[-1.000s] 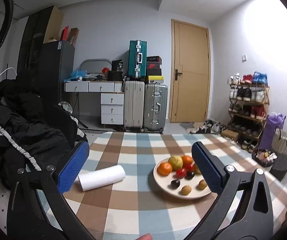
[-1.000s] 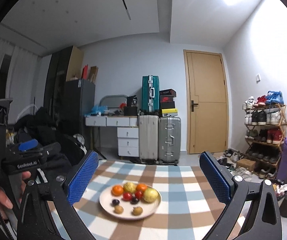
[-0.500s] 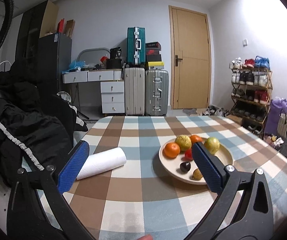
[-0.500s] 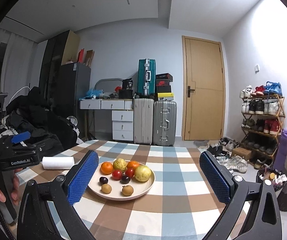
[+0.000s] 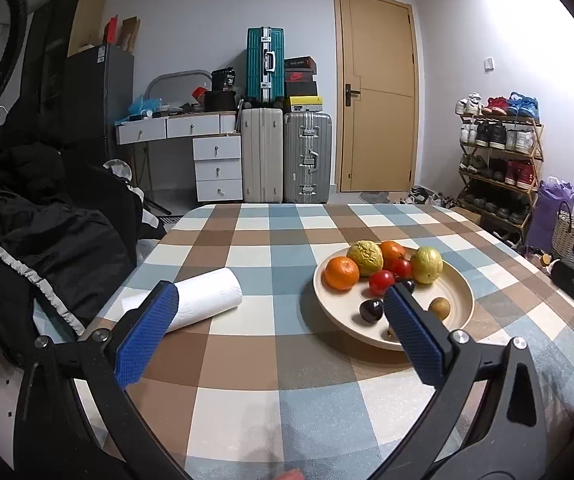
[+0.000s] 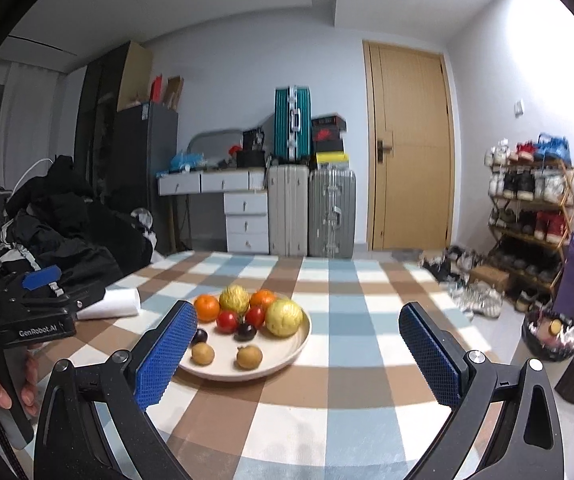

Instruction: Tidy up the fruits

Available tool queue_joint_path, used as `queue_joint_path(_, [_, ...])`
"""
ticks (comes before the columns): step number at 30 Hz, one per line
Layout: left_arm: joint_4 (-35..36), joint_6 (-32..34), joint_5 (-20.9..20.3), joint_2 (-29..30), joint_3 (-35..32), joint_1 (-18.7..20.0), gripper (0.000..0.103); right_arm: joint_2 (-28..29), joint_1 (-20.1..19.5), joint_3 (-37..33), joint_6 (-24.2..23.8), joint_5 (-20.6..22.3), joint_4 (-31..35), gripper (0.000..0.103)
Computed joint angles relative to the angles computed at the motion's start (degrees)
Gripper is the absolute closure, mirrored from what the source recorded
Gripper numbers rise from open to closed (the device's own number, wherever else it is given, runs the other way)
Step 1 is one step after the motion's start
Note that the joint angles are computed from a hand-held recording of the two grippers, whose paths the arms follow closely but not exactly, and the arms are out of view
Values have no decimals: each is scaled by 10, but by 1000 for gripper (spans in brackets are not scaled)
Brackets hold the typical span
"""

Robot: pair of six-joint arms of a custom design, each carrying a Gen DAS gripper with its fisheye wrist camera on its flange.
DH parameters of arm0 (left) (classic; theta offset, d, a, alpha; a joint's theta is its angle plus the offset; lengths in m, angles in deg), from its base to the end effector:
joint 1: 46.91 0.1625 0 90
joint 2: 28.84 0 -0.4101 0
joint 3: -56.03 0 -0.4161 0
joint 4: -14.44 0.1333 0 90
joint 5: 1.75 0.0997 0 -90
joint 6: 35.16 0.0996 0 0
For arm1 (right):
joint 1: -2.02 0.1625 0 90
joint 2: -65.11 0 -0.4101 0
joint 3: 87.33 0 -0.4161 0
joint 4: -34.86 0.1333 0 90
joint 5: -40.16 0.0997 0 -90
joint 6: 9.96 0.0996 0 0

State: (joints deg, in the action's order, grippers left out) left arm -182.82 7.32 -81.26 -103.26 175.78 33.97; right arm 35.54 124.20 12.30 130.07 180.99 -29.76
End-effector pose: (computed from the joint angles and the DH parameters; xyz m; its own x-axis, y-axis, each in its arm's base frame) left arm 0.0646 -0.5532 0.3035 -0.6844 0.3117 -0.6591 0.7279 0.3445 -0.5929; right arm 0.3413 -0.4371 -0.1315 -0.6923 0.1913 0.6958 -0.6462 0.2650 -0.7157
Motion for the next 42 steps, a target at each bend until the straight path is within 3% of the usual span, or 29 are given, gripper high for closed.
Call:
queue_joint_path(2, [1, 2, -2, 5, -4, 2, 1, 3, -5, -20, 24, 11, 48, 0])
queue_joint_path(6, [26, 3, 3, 5, -10, 2, 1, 7, -9, -30, 31, 2, 77, 0])
queue_joint_path(9, [27, 4, 6, 5, -9, -1, 1, 4, -11, -28, 35, -3, 78, 0])
queue_joint_path(15, [-8, 19, -46, -6, 9, 8, 1, 6, -8, -30, 29, 4, 76, 0])
queue_joint_path(42, [2, 17, -47, -8, 4, 11, 1, 6, -4, -23, 24, 5, 59, 0])
